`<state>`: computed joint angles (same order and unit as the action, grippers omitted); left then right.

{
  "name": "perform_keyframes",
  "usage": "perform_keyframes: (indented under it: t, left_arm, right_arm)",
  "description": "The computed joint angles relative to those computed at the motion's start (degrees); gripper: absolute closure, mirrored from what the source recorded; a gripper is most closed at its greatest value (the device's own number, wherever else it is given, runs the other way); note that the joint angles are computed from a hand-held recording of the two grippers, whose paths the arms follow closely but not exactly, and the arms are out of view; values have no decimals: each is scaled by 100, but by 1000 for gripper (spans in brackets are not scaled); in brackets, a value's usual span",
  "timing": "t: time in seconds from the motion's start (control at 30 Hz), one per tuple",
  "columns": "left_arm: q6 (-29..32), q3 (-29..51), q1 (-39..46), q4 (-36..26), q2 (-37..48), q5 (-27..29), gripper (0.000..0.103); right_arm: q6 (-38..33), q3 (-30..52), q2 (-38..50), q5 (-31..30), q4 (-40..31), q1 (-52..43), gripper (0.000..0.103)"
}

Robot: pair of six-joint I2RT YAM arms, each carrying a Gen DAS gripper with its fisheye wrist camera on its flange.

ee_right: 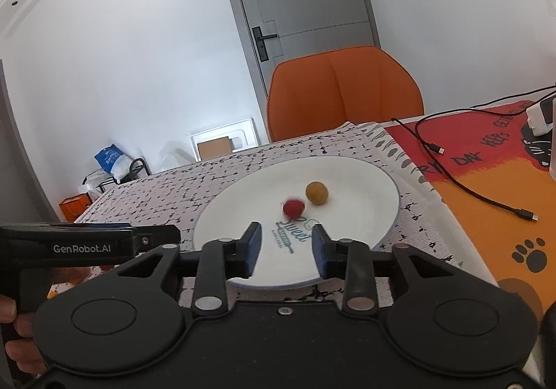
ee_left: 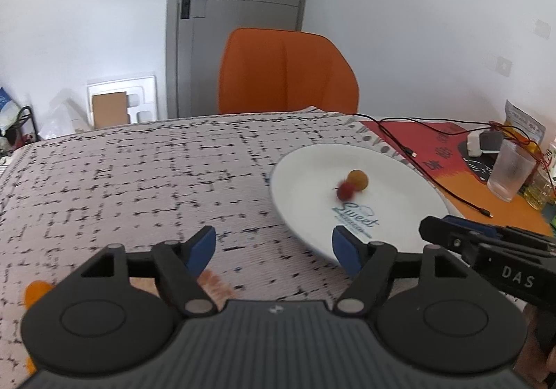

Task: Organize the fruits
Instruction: 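Withdraw both tools from the plate back toward the fruit pile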

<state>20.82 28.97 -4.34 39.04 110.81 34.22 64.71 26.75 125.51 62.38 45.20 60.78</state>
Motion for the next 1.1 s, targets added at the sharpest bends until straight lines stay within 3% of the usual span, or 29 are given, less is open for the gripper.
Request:
perform_keyframes:
  t: [0.07,0.13,0.2,0.3,0.43,0.6,0.83,1.0,1.1]
  left_arm:
    - [18,-75,163,45,-65,67,24]
    - [196,-133,341,-91,-205,237,19]
    - [240,-250,528,7,-293,401,13]
    - [293,-315,787,-24,-421,571,3]
    - [368,-326,1156,-82,-505,889,0]
    - [456,-213,1595,-241,-514,1187,0]
    - [690,23,2189,-594,-526,1548,0]
    - [847,223,2605,-935,-555,1803,0]
    - [961,346,2821,-1112,-528,1880,0]
  right_arm:
    - [179,100,-42,109,-309,117,58]
    - [501,228,-99,240,-777,223,40]
    - [734,335,-101,396,-1078,333,33]
    - [817,459,-127,442,-1314,423,21]
    - [776,560,-101,555,-1252,562,1]
    - [531,630,-65,740,-892,691,0]
    - [831,905,-74,922,-1211,782,0]
    - [102,814,96,776,-83,771,0]
    - [-101,904,133,740,37,801,0]
